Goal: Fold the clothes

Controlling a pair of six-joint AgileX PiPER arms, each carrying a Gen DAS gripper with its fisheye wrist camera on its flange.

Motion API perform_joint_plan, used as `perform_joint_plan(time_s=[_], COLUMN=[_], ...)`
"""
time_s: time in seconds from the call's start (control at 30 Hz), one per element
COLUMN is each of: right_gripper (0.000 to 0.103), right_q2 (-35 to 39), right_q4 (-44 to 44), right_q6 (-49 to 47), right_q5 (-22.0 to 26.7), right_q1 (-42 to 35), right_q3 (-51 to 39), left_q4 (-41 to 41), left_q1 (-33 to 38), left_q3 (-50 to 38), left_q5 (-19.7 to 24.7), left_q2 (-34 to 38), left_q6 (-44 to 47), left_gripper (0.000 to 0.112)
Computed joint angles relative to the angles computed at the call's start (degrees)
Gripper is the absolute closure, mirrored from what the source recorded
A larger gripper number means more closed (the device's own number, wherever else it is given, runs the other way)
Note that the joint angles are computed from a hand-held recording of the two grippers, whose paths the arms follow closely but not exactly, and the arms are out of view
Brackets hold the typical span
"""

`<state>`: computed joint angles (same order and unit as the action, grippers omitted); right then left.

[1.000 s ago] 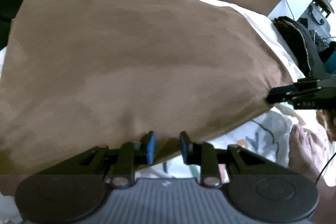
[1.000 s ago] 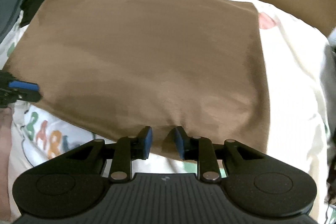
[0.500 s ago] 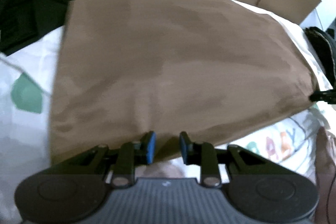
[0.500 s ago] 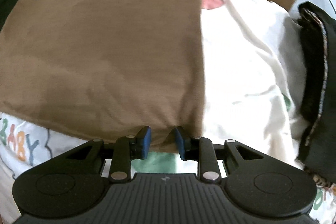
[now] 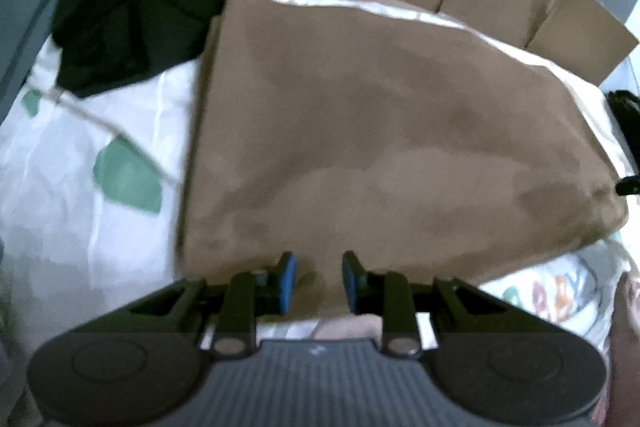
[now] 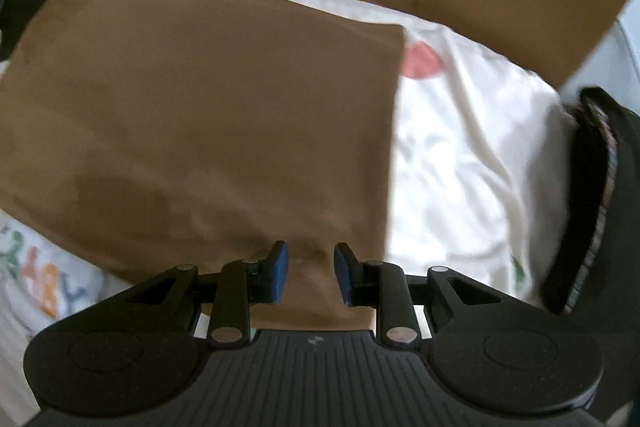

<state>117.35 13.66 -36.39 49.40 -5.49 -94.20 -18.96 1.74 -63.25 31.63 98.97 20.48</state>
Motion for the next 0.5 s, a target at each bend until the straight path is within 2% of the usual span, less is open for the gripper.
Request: perform_joint_plan(time_s=[0.13,0.23,0.3,0.43,0.5], right_gripper=[0.072,0.072,0.072,0.072,0.072], right_q2=[2.71,6.5,7.49,6.31,5.38], right_q4=[1.73,4.34,5.48,8.2,9.06], right_q6=[-2.38,-3.2,-3.15,0.28,1.63], right_q5=[0.76,3.17,2.63,-1.4,-5.51], right_q1=[2.64,4.6,6.37,9.33,11.09], right_q3=[-4.47,-9.6,-10.16,-5.62,-2.47], left_q4=[-4.76,-9.25,-11.08,-13.59,-13.97], left_q1=[-1.66,-3.4,-4.78,-6.46,-7.51], left_q3=[-4.59,-7.7,-9.4,-13.2,-14.91], left_q5=[-1.43,-2.3,-2.85,-1.78,-1.51], left_q2=[4.06,7.1,8.98,12.47,14.05], left_q6=[3.41,7.14,8.94,11.32,11.69], left_gripper=[0.084,0.084,0.084,0.084,0.084])
